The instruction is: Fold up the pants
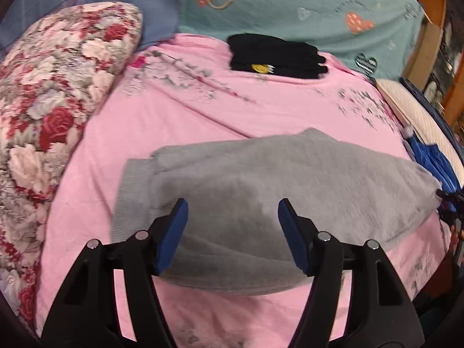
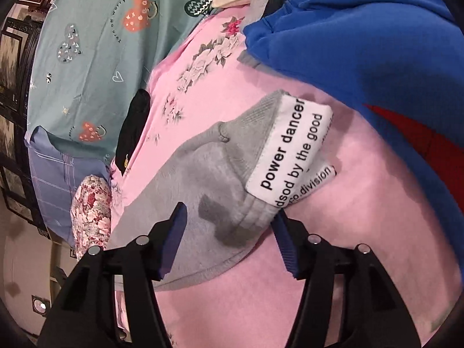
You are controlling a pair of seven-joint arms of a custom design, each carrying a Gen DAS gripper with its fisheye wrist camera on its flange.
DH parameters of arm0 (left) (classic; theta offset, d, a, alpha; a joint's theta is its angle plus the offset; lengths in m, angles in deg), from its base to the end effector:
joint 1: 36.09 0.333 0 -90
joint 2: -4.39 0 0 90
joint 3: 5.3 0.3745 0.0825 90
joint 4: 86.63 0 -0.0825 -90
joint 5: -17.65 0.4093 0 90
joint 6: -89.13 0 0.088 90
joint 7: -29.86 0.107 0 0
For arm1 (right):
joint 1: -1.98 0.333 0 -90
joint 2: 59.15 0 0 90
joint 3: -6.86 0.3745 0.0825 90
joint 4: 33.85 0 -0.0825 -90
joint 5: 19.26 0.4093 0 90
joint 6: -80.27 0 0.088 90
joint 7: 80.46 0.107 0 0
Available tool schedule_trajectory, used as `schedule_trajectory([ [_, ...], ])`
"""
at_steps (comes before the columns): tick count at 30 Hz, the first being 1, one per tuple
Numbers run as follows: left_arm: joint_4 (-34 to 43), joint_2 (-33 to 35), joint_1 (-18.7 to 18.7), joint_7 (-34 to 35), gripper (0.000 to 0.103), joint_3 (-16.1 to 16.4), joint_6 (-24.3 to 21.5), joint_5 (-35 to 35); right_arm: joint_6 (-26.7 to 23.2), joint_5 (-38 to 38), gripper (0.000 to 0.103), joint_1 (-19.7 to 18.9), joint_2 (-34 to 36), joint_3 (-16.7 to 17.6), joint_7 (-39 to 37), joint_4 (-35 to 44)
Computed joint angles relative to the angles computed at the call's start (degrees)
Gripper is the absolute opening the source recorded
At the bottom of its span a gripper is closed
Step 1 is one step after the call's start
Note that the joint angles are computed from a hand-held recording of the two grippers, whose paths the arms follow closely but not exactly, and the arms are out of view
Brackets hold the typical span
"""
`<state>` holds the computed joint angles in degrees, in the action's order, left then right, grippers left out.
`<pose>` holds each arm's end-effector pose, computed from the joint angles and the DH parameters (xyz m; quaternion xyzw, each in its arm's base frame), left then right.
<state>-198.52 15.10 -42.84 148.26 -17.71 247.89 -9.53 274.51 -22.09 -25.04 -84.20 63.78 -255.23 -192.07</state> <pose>0.6430 -0.1929 0.4981 -0.5093 0.7890 -0.3218 0.1204 0.3667 0.2349 0.4250 -0.2686 0.8535 -0.0453 0.4442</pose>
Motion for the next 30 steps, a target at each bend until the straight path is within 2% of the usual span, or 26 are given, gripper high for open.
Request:
schedule_trajectory([
  [1, 0.2, 0.7, -0.8, -2.1, 0.068, 0.8, -0.7, 2.4, 1.5, 0.6, 0.036, -0.9, 0.0, 1.1, 0.6, -0.8],
  [2, 0.7, 1.8, -2.1, -6.1, 0.068, 2.4, -1.9, 7.1, 4.1, 1.9, 0.030, -2.2, -0.2, 2.8, 1.4, -1.8],
  [3, 1.3, 3.0, -3.6, -10.5, 0.068, 4.4, -3.4, 12.0, 6.4, 3.3, 0.029, -3.2, -0.8, 4.2, 1.5, -2.7],
  [4, 1.9, 4.3, -3.7, -12.8, 0.068, 5.0, -4.7, 14.4, 6.5, 4.2, 0.029, -2.8, -1.0, 4.3, 1.1, -2.9],
  [6, 1.1, 4.2, -1.3, -10.1, 0.067, 2.7, -3.8, 11.3, 6.1, 5.9, 0.029, -1.6, -1.4, 3.9, 1.1, -3.3],
  [10, 1.0, 3.5, -0.6, -9.1, 0.067, 2.1, -4.1, 11.0, 6.1, 7.0, 0.037, 0.8, 1.1, 1.1, -0.4, -2.7],
  [12, 0.2, 3.6, -2.3, -11.8, 0.069, 3.8, -3.2, 16.3, 4.3, 7.9, 0.037, -0.3, 0.4, 2.7, -2.3, -1.8],
  [13, -0.4, 3.4, -2.2, -11.7, 0.069, 3.6, -2.3, 16.4, 4.1, 8.2, 0.036, -1.4, -0.2, 3.9, -2.3, -1.6],
  [15, -1.0, 3.0, -2.1, -11.7, 0.069, 3.3, -1.4, 16.8, 6.4, 9.4, 0.031, -3.5, -1.1, 6.4, -0.5, -2.3],
  [17, -0.9, 2.5, -0.8, -10.3, 0.067, 2.2, -1.7, 14.2, 6.0, 9.9, 0.029, -4.0, -2.3, 7.3, 0.4, -2.4],
  [20, -1.4, 0.8, 2.2, -3.6, 0.069, -0.5, -1.3, 5.1, 0.9, 7.7, 0.028, -3.2, -5.4, 5.7, 0.9, -0.6],
  [22, -1.9, -0.3, 3.3, -0.5, 0.072, -1.0, -0.1, 0.0, -5.4, 4.4, 0.027, -2.4, -7.6, 3.4, -0.9, 2.4],
  [25, -3.0, -1.6, 3.9, 2.0, 0.073, -0.5, 1.2, -4.8, -13.1, -2.0, 0.024, -3.6, -8.7, 2.1, -4.7, 8.7],
  [28, -3.7, -2.5, 4.9, 6.0, 0.073, -0.6, 1.1, -11.3, -15.7, -9.0, 0.020, -7.5, -5.5, 4.3, -8.6, 16.4],
  [30, -4.2, -3.0, 5.3, 8.7, 0.073, -0.4, 0.8, -15.1, -17.0, -13.9, 0.017, -11.7, -1.4, 8.4, -11.0, 22.1],
])
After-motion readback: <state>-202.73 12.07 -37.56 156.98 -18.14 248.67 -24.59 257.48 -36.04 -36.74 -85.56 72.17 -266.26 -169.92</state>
